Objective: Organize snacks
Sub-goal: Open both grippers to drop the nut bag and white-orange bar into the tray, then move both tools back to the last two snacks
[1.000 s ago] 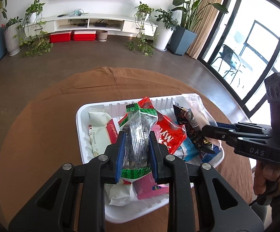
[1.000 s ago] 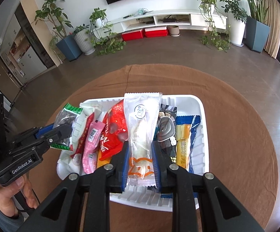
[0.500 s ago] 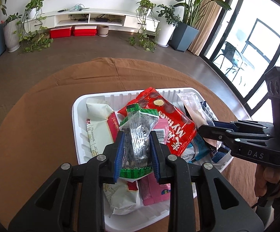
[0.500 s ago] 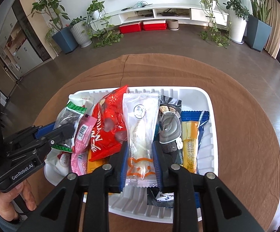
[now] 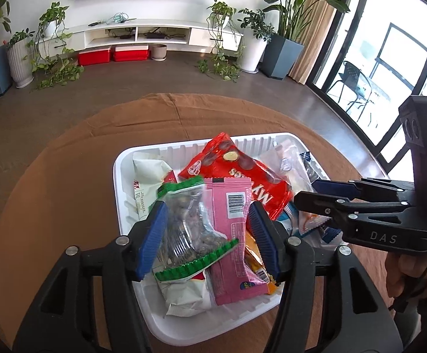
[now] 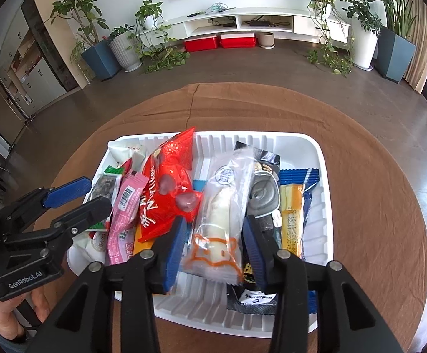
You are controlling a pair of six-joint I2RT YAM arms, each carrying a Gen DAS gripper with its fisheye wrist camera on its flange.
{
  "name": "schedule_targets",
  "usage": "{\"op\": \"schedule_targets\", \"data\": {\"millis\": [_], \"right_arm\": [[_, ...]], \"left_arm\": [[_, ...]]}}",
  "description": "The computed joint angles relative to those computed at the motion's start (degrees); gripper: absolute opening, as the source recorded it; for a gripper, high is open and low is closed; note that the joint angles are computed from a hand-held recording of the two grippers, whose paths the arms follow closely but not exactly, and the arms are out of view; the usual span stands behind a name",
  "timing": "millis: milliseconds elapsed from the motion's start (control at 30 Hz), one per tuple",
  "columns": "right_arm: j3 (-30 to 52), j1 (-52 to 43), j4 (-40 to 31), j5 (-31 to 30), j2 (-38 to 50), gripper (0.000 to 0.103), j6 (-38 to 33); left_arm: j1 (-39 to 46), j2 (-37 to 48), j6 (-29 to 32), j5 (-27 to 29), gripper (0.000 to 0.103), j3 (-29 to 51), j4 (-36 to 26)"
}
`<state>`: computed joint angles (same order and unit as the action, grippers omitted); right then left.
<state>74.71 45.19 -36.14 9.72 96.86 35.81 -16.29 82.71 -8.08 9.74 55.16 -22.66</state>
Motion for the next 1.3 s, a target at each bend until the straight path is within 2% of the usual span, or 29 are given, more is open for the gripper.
{"op": "schedule_targets", "data": {"millis": [100, 233, 300, 333, 400, 500, 533, 833, 1067, 1200, 1300], "right_arm": [[-0.5, 0.6, 0.1, 0.6, -0.7, 0.049, 0.4], [-1.3, 1.9, -0.3, 2.3, -2.7, 0.051, 0.8], [-2.3, 3.0, -0.2, 3.3, -4.4, 0.057, 1.1], [-2.6, 3.5, -0.3, 3.9, -5.1, 0.059, 1.2], [-3.9, 4.7, -0.4, 4.8, -7.2, 0.068, 2.3], [-7.6, 6.8, 0.5, 6.2, -11.5, 0.082, 4.9], [-8.7, 7.5, 0.6, 6.7, -12.8, 0.083, 5.7], [-18.6, 17.9, -1.3, 12.4, -23.6, 0.086, 17.3], [-24.0, 30.5, -5.6, 19.3, -28.0, 0.086, 30.7], [-26.7, 37.5, -7.8, 22.3, -29.5, 0.086, 39.9], [-27.0, 43.0, -11.6, 25.8, -29.2, 0.086, 47.4]], "left_arm": [[-0.6, -1.7, 0.3, -0.7, 0.055, -0.3, -0.9], [-2.0, -5.6, 0.0, -2.1, 0.067, -1.7, -2.0], [-3.1, -7.6, -0.4, -3.2, 0.069, -2.1, -3.1], [-4.0, -8.6, -0.9, -4.1, 0.073, -2.1, -3.9], [-5.6, -11.6, -1.6, -5.7, 0.081, -3.0, -5.1], [-8.6, -16.2, -3.3, -9.6, 0.099, -4.2, -7.9], [-9.3, -17.7, -3.9, -10.6, 0.102, -4.6, -8.9], [-17.6, -29.4, -10.3, -17.9, 0.102, -8.1, -17.4], [-26.7, -37.3, -17.2, -24.4, 0.102, -10.6, -25.1], [-36.3, -42.7, -26.1, -30.5, 0.102, -13.2, -31.3], [-47.0, -45.2, -37.4, -35.6, 0.102, -15.5, -36.4]]}}
